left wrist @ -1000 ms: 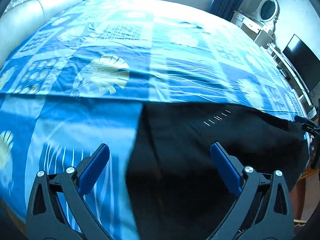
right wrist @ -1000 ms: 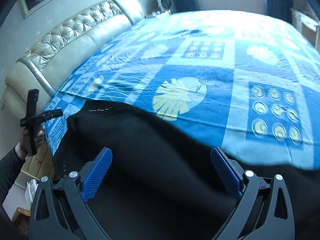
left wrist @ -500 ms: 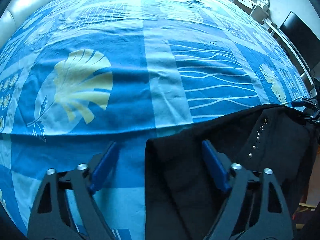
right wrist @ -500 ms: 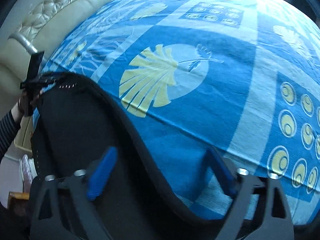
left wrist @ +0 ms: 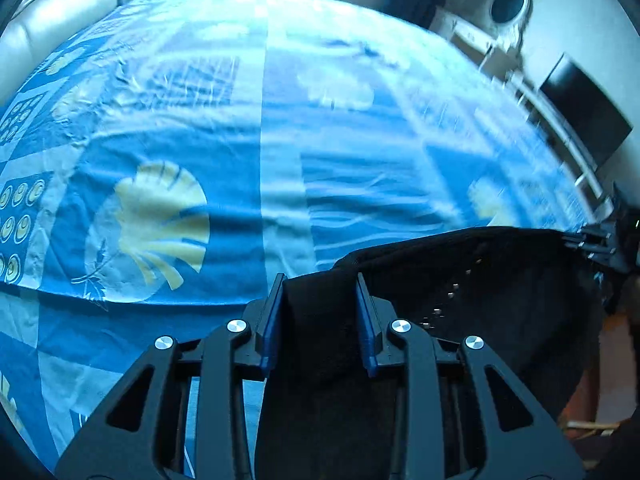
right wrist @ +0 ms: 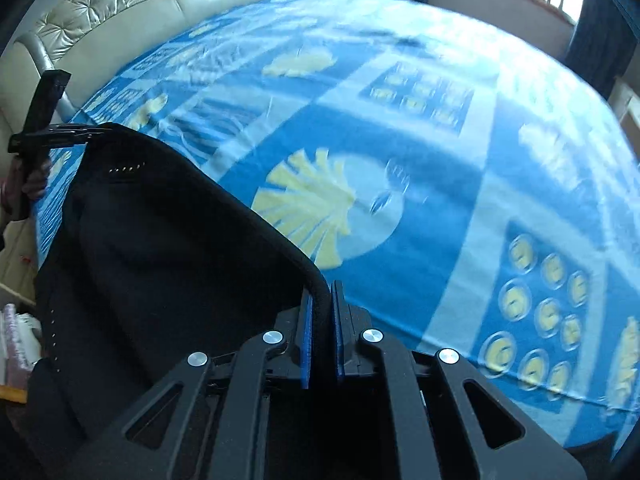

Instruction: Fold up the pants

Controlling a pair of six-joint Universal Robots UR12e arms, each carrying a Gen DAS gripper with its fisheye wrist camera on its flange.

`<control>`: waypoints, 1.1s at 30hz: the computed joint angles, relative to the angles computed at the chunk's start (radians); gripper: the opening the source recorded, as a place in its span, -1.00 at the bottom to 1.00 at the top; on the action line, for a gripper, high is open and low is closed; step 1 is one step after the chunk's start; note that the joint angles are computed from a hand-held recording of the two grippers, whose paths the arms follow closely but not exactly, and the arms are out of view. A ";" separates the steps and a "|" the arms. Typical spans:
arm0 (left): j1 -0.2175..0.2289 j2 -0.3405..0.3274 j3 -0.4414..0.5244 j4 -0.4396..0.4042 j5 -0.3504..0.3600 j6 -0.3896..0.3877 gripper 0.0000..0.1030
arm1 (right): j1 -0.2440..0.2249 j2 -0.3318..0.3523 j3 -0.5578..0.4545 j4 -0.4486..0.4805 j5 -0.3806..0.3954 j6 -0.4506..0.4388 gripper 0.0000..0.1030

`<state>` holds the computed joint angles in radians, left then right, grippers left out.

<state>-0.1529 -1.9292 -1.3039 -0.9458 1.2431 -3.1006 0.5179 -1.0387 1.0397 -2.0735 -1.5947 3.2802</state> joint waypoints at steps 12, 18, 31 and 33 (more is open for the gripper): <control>0.021 0.219 -0.249 0.154 -0.073 -0.080 -0.40 | 0.112 -0.146 0.198 -0.176 -0.176 -0.027 -0.84; 0.039 0.327 -0.393 0.164 -0.107 -0.121 -0.40 | 0.164 -0.201 0.312 -0.198 -0.194 0.013 -0.84; 0.069 0.408 -0.554 0.119 -0.166 -0.232 -0.37 | 0.228 -0.216 0.394 -0.176 -0.229 0.105 -0.70; 0.085 0.423 -0.582 0.116 -0.213 -0.275 -0.09 | 0.220 -0.229 0.402 -0.172 -0.187 0.170 -0.46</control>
